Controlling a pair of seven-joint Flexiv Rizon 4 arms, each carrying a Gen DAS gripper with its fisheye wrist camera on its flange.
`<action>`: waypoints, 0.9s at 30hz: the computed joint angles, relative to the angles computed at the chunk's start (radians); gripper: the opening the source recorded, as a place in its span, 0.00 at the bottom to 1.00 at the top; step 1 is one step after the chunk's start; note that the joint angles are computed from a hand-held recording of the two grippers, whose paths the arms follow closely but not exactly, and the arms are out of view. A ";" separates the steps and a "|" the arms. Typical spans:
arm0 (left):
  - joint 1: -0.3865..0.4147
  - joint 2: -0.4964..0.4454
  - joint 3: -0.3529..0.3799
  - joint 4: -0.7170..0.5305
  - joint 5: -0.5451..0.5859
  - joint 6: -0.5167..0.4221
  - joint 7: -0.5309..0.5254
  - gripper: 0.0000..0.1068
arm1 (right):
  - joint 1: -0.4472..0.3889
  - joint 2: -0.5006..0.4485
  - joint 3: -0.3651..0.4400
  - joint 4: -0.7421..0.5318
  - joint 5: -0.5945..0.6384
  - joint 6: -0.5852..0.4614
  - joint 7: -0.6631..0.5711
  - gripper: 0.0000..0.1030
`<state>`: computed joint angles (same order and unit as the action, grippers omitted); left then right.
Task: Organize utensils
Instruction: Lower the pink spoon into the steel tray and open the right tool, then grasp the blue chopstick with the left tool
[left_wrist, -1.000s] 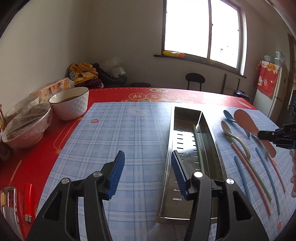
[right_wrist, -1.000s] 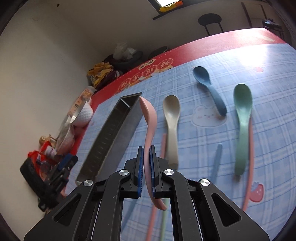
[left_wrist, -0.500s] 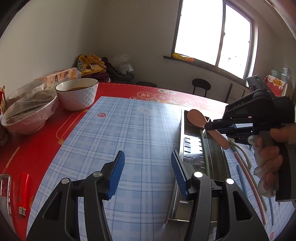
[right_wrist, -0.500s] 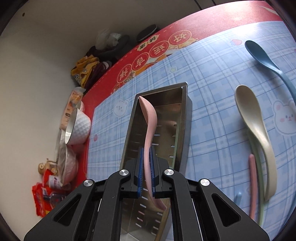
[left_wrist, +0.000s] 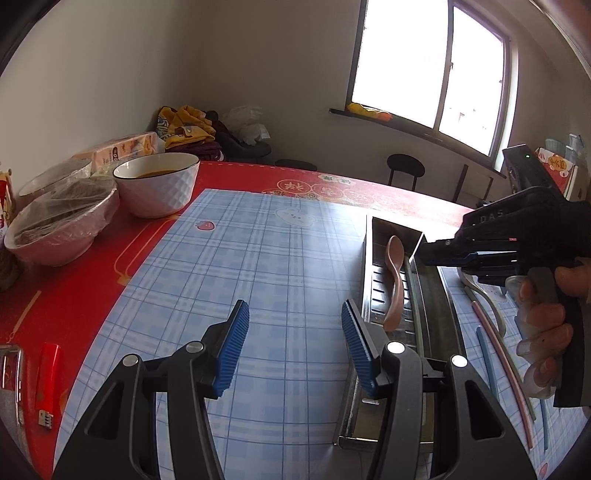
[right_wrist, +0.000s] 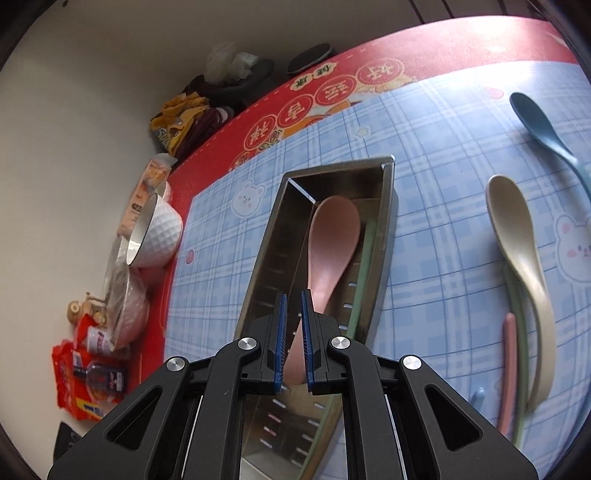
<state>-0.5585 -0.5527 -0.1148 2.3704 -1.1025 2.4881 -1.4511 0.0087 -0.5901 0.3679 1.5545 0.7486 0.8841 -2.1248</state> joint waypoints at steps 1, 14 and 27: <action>-0.001 0.000 0.000 0.000 -0.004 0.000 0.001 0.48 | -0.022 0.009 0.011 0.010 0.014 0.012 -0.059 0.09; -0.071 0.065 -0.041 -0.033 -0.030 0.047 0.101 0.47 | -0.236 0.105 -0.023 0.129 0.193 0.081 -0.738 0.09; -0.175 -0.093 -0.121 -0.355 -0.175 -0.118 0.497 0.47 | -0.282 0.083 -0.090 0.146 0.244 0.131 -0.785 0.09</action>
<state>-0.7332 -0.6454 -0.2355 2.0155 -1.2773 2.3704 -0.9543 -0.2735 -0.5076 0.2783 1.7000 0.9921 1.0152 -2.9103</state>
